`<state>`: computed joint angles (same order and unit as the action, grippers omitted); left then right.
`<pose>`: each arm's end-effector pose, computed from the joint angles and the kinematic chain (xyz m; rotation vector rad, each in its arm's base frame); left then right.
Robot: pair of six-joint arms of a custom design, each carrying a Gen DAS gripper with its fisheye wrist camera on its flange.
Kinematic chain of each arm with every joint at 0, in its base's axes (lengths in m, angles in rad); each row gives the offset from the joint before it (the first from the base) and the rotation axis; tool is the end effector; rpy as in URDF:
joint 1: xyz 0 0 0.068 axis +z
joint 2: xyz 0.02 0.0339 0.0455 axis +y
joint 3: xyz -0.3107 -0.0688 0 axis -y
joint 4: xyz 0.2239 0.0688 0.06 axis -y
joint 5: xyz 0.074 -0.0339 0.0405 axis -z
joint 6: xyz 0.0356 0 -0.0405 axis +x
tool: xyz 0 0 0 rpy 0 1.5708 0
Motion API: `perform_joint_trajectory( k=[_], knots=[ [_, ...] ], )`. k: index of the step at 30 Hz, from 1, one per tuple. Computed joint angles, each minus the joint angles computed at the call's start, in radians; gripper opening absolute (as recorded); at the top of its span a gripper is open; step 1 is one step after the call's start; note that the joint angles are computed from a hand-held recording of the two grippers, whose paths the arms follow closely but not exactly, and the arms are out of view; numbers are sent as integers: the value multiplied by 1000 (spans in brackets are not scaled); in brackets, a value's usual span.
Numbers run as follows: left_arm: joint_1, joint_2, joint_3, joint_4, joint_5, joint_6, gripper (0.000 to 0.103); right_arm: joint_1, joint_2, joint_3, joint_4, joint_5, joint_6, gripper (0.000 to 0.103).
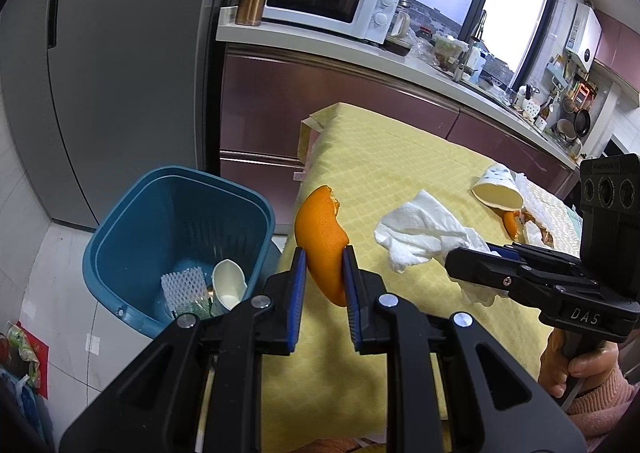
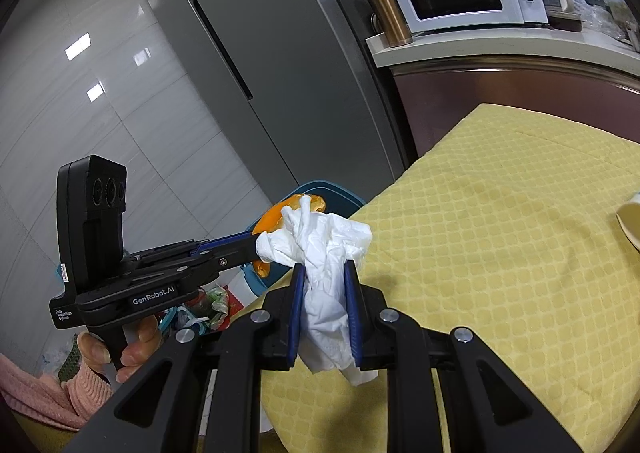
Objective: Collect trash
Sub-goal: 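Carry the orange peel and white tissue over the teal bin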
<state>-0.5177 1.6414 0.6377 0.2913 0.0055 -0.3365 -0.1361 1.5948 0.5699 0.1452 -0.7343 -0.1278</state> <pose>0.2569 -0.1465 0.1952 0.2132 2.3146 -0.4465 0.2598 -0.0115 0.1865 -0.3043 2.2675 0.7567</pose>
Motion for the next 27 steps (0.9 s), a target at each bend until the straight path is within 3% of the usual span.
perform_joint_trajectory(
  k=[27],
  knots=[
    [121,3,-22,18,24,30,19,114,66,97,-20,42,25,18]
  ],
)
